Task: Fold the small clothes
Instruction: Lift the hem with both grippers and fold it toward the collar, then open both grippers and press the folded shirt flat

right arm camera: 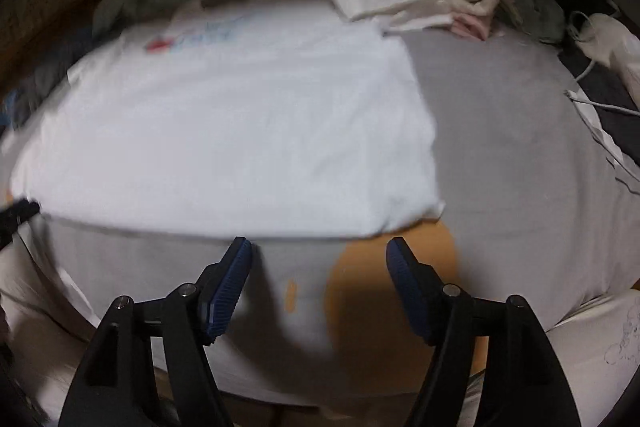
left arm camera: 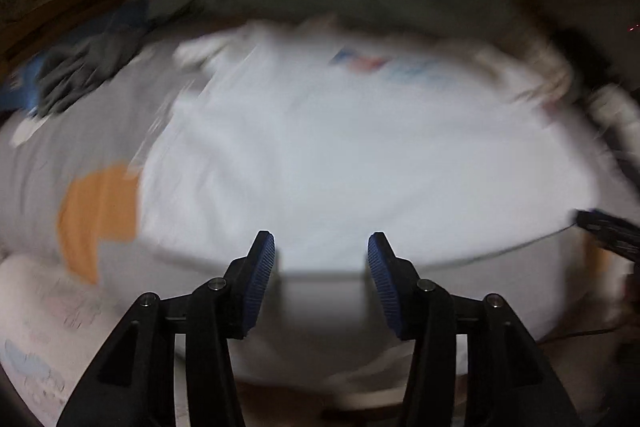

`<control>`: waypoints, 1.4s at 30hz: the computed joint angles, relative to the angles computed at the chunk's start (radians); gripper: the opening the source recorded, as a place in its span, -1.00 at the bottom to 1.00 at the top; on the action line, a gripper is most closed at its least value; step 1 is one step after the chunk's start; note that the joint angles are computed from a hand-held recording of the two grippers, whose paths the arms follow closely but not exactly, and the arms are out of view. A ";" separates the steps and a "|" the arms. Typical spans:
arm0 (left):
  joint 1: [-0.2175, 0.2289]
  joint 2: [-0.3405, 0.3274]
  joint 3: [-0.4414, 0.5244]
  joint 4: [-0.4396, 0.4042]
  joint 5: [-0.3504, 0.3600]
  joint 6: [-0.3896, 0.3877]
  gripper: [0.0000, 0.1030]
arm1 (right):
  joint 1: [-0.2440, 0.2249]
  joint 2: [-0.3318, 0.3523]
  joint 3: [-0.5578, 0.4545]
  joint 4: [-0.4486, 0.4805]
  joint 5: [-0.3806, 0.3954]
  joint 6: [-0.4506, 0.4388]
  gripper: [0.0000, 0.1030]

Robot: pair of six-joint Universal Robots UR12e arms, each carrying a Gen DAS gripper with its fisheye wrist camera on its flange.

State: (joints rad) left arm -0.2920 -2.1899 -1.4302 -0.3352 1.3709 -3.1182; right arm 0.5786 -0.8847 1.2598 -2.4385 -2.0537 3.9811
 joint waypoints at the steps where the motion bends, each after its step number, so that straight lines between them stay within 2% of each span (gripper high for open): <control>1: 0.001 -0.003 0.008 0.043 -0.049 -0.008 -0.07 | 0.002 0.002 0.001 -0.060 -0.014 -0.005 0.38; 2: -0.004 -0.013 0.030 0.060 -0.070 -0.019 -0.07 | 0.001 0.010 -0.011 -0.134 -0.018 -0.023 0.38; 3: -0.010 -0.023 0.059 0.041 -0.068 -0.023 -0.15 | -0.002 0.020 -0.026 -0.180 -0.011 -0.040 0.38; 4: -0.020 -0.044 0.104 0.013 -0.057 -0.028 -0.29 | -0.004 0.036 -0.054 -0.203 -0.004 -0.053 0.38; 5: -0.026 -0.064 0.138 -0.004 -0.052 -0.036 -0.31 | -0.008 0.056 -0.095 -0.195 0.002 -0.063 0.38; 8: -0.050 -0.145 0.269 -0.093 -0.007 -0.046 -0.31 | -0.030 0.128 -0.238 -0.070 0.061 -0.061 0.38; 10: -0.069 -0.208 0.374 -0.187 0.067 -0.055 -0.35 | -0.050 0.171 -0.316 0.018 0.113 -0.037 0.38; 12: -0.068 -0.239 0.420 -0.251 0.054 -0.073 -0.36 | -0.065 0.211 -0.382 0.118 0.155 -0.029 0.38; 13: -0.067 -0.249 0.432 -0.269 0.046 -0.078 -0.35 | -0.065 0.219 -0.386 0.131 0.160 -0.043 0.38; 16: -0.071 -0.235 0.370 -0.171 0.078 -0.033 -0.32 | -0.046 0.227 -0.379 0.127 0.092 -0.139 0.38; 22: -0.068 -0.211 0.281 -0.029 0.082 -0.020 -0.32 | -0.030 0.203 -0.303 0.043 0.033 -0.165 0.41; 26: -0.086 -0.195 0.219 0.079 0.157 0.023 -0.27 | -0.009 0.201 -0.288 0.036 -0.038 -0.186 0.48; 29: -0.095 -0.179 0.168 0.150 0.201 0.015 -0.16 | 0.008 0.181 -0.234 -0.024 -0.083 -0.184 0.49; 31: -0.098 -0.162 0.119 0.212 0.214 -0.023 0.10 | 0.021 0.175 -0.211 -0.046 -0.124 -0.160 0.51; 33: -0.100 -0.151 0.079 0.261 0.224 -0.023 0.13 | 0.032 0.171 -0.193 -0.056 -0.150 -0.138 0.58; 36: -0.101 -0.141 0.060 0.274 0.229 -0.001 0.20 | 0.039 0.160 -0.162 -0.089 -0.155 -0.110 0.59; 39: -0.091 -0.137 0.053 0.269 0.190 -0.043 0.29 | 0.043 0.154 -0.148 -0.103 -0.161 -0.110 0.61; 42: -0.090 -0.144 0.063 0.274 0.176 -0.031 0.48 | 0.045 0.154 -0.143 -0.120 -0.176 -0.114 0.63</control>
